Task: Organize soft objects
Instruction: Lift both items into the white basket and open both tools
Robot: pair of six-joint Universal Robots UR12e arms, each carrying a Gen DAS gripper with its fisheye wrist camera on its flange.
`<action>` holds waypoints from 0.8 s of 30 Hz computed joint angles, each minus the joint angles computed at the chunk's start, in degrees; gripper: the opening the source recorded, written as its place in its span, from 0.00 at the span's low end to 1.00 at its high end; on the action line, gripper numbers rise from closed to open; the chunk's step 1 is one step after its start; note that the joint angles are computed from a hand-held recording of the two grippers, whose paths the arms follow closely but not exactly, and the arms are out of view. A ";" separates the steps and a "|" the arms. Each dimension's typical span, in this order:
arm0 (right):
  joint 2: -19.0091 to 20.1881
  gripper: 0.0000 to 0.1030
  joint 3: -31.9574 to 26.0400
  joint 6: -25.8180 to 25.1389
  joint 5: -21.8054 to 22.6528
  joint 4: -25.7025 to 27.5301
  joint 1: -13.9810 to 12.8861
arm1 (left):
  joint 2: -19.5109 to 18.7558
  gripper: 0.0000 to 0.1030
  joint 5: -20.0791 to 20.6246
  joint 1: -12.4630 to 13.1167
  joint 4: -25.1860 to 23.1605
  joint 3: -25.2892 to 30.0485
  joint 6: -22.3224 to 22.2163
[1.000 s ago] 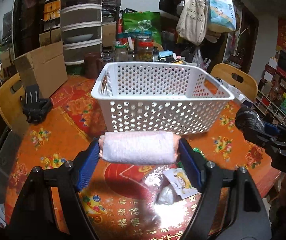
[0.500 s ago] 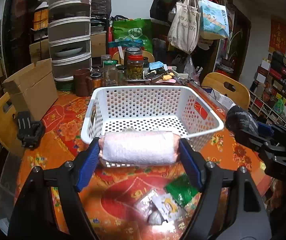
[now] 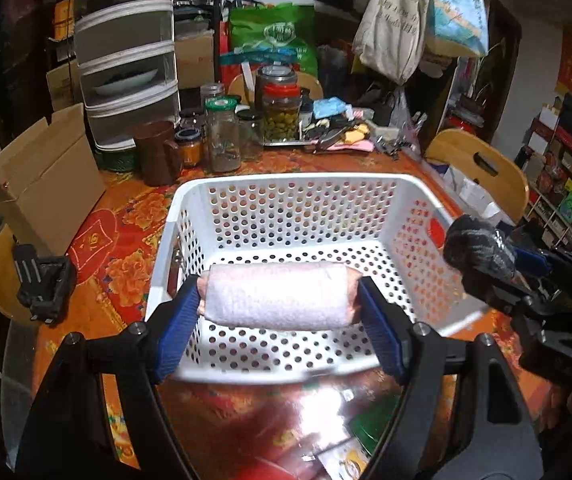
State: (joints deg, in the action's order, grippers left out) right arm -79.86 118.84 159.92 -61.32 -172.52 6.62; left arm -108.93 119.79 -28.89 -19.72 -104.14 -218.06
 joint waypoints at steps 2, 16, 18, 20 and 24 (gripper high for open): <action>1.28 0.54 -1.37 -0.12 -1.18 1.34 0.72 | -1.07 0.73 -0.91 1.03 -1.55 1.13 0.31; 8.66 0.54 -9.34 -0.47 -10.07 9.90 4.73 | -6.37 0.73 -6.74 5.44 -9.83 6.33 -0.17; 9.18 0.54 -9.66 -0.55 -10.89 9.89 4.95 | -6.71 0.73 -7.07 5.66 -10.19 6.59 -0.25; 9.57 0.54 -10.07 -0.62 -12.21 9.47 5.28 | -6.80 0.73 -8.35 6.10 -10.26 6.55 -0.49; 9.66 0.54 -10.29 -0.88 -12.60 9.65 5.43 | -6.72 0.73 -7.89 5.93 -9.80 6.32 -0.49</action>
State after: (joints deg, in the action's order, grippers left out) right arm -70.20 108.55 159.04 -73.92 -162.88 12.04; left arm -115.65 111.90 -22.96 -29.52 -97.81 -218.55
